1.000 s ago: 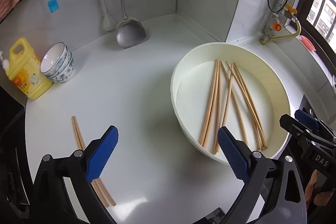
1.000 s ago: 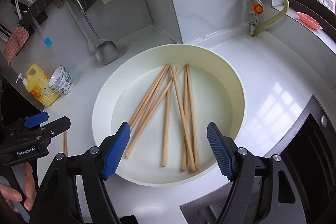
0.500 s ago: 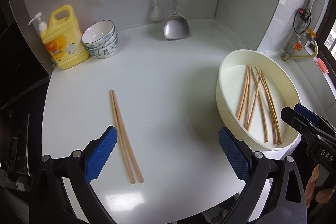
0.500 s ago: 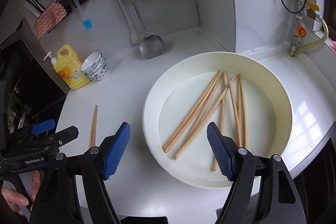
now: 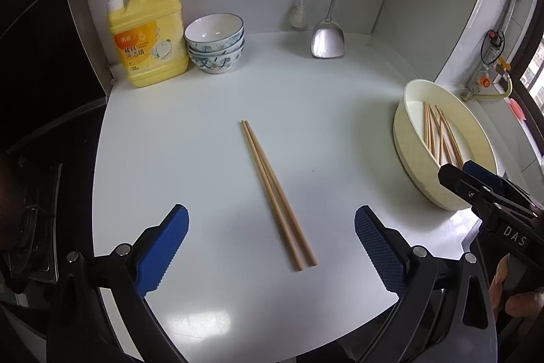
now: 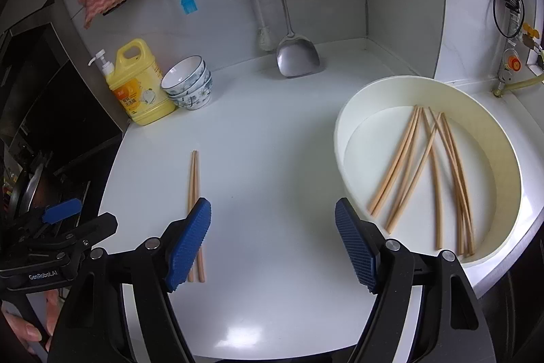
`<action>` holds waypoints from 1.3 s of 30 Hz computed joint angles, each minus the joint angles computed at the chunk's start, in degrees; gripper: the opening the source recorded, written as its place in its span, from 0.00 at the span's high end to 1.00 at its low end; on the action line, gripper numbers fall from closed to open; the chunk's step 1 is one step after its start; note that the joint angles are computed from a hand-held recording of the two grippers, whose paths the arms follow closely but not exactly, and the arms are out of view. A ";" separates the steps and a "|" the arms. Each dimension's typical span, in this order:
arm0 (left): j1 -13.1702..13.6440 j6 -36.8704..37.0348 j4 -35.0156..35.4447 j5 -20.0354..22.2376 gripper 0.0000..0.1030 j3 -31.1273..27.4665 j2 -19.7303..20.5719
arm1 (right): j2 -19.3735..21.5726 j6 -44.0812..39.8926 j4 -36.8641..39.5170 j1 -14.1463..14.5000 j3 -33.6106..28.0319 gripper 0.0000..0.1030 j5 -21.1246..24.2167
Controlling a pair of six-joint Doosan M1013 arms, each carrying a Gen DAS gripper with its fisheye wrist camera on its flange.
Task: Organize utensils
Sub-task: 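Move the right gripper back to the remaining chopsticks, then push one chopstick away from the pair with the right gripper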
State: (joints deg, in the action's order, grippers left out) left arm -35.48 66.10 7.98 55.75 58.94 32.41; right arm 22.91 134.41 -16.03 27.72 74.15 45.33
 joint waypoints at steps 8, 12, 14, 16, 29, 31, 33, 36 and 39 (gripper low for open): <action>3.03 1.03 -3.30 -3.95 0.06 5.06 -0.53 | 3.66 2.29 0.38 2.07 -0.73 0.30 -0.39; 3.89 -0.82 -3.48 -5.48 0.07 6.36 -0.27 | 4.70 4.28 -0.77 2.15 -0.26 0.30 -1.64; 4.04 -2.41 -2.62 -6.95 0.07 7.19 -0.18 | 5.20 4.28 -1.56 2.22 0.08 0.30 -2.72; 3.91 -4.51 -0.76 -9.04 0.07 8.21 -0.18 | 5.84 3.86 -2.44 2.35 0.22 0.30 -3.61; 3.53 -9.50 3.47 -12.73 0.06 9.86 1.02 | 9.19 -1.82 -3.29 3.43 -2.14 0.30 -4.89; 3.64 -9.57 3.18 -12.48 0.06 9.66 1.23 | 9.36 -0.33 -5.01 3.68 -2.22 0.30 -4.52; 3.77 -9.69 2.79 -12.66 0.06 9.76 1.23 | 9.57 -1.30 -4.52 3.66 -2.48 0.30 -4.26; 3.86 -9.89 3.12 -12.68 0.06 9.75 1.25 | 9.87 -2.35 -4.80 3.80 -2.84 0.30 -3.57; 4.04 -9.93 2.79 -12.58 0.06 9.65 1.34 | 10.05 -2.37 -4.96 3.84 -2.95 0.30 -3.12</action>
